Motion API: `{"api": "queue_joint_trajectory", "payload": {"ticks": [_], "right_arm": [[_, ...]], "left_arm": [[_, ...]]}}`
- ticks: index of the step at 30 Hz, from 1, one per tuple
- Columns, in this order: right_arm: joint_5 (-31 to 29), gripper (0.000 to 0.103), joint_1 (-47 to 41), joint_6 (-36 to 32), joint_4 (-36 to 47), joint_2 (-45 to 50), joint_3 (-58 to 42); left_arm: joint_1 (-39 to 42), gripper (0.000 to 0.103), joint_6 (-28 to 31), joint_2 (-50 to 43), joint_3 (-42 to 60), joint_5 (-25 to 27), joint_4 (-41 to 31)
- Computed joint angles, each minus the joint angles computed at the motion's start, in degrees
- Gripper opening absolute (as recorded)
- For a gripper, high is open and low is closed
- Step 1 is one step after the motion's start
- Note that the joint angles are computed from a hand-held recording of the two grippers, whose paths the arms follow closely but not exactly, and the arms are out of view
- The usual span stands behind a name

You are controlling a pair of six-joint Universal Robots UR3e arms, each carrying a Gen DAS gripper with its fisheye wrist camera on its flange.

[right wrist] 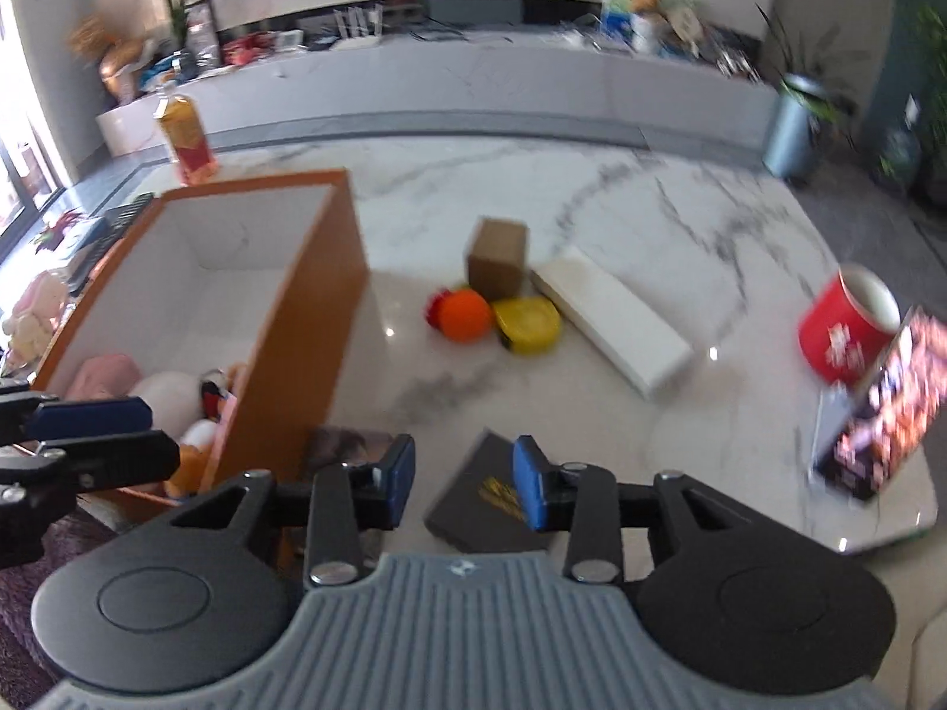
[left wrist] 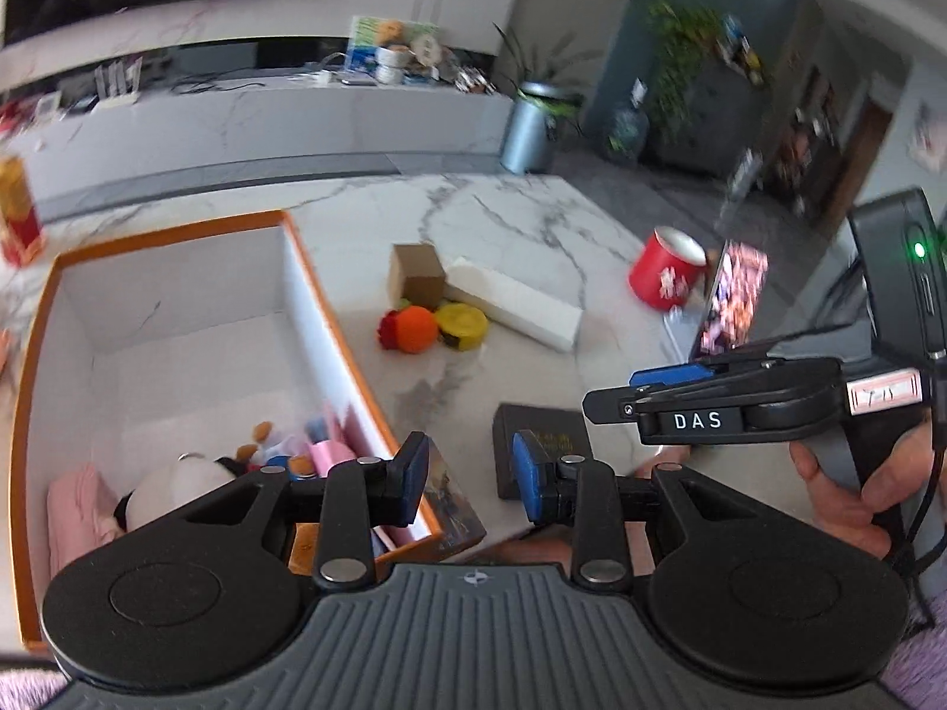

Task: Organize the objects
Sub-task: 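Withdraw both tools from the box toward the black box and book, then grasp the book with the left tool while the right tool grasps the black box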

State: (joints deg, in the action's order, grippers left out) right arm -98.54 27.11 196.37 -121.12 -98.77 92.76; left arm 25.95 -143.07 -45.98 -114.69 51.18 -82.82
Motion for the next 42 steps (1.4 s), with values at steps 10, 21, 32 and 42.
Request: {"api": "queue_joint_trajectory", "payload": {"ticks": [10, 21, 32, 42], "right_arm": [[10.6, 0.058, -10.4, -2.1, -5.5, -7.1, 15.1], [14.8, 0.083, -14.3, -4.0, -14.0, -1.1, 18.0], [15.4, 0.074, -13.9, -3.8, -18.4, 4.3, 18.4], [13.3, 0.06, -18.5, -3.0, -16.0, -0.6, 20.6]], "left_arm": [[-38.5, 0.058, -13.3, -21.2, -3.0, 34.7, 32.9], [-60.5, 0.062, -17.5, -46.9, -1.6, 67.7, 47.7], [-58.8, 0.039, -15.8, -48.7, -5.1, 67.6, 54.8], [-58.8, 0.017, -18.4, -49.0, -4.4, 63.1, 59.6]]}}
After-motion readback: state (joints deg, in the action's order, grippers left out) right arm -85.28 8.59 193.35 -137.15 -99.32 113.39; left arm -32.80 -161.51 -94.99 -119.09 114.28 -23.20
